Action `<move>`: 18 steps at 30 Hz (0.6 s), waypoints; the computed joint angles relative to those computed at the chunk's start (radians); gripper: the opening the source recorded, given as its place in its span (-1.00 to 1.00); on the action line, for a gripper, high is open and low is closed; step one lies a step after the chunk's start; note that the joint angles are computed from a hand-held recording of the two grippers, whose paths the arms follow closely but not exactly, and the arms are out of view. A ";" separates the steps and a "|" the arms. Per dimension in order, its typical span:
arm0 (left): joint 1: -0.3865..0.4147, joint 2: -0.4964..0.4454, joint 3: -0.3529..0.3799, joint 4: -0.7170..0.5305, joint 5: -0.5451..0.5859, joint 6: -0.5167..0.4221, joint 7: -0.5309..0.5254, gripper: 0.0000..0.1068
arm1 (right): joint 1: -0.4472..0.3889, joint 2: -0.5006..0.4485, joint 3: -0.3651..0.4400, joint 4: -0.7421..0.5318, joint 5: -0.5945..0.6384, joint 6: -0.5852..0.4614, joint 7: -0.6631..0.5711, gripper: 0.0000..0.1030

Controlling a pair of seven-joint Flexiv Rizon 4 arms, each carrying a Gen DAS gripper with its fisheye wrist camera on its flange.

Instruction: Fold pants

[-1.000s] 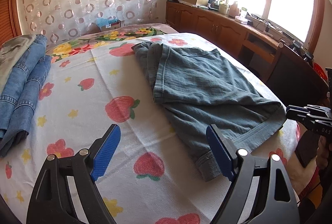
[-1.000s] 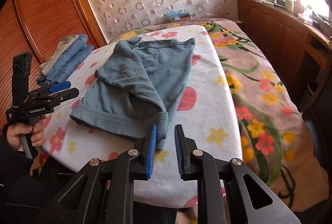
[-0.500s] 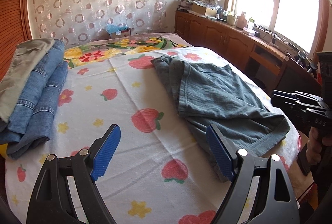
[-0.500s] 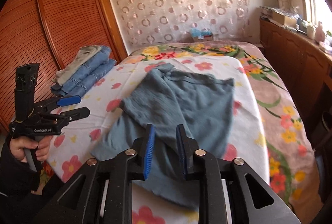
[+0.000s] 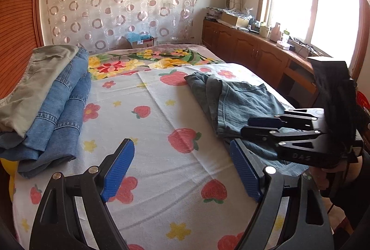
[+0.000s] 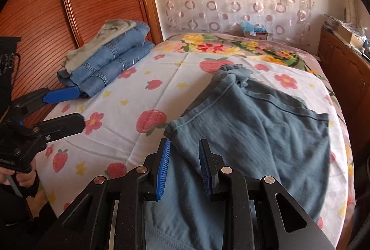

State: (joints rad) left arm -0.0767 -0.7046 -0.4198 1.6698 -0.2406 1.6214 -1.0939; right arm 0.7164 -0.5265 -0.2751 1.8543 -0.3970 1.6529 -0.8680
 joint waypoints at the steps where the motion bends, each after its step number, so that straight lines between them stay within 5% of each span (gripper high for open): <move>1: 0.001 -0.001 0.001 0.000 0.000 0.000 -0.001 0.60 | -0.020 -0.008 0.024 -0.018 -0.003 -0.016 -0.010 -0.48; 8: 0.009 -0.006 -0.005 0.005 -0.002 0.002 -0.006 0.60 | -0.070 -0.049 0.081 -0.111 -0.068 -0.137 -0.014 -0.49; 10: 0.014 -0.005 -0.010 0.011 0.000 0.003 -0.006 0.60 | -0.064 -0.053 0.069 -0.118 -0.096 -0.149 0.013 -0.82; 18: 0.013 -0.003 -0.012 0.014 0.002 -0.004 -0.004 0.60 | 0.085 0.001 -0.188 -0.024 -0.156 -0.024 0.162 -0.94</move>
State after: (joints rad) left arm -0.0637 -0.7078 -0.4316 1.6838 -0.2382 1.6172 -1.0984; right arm 0.8018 -0.5254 -0.4627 1.8304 -0.5535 1.6285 -0.7063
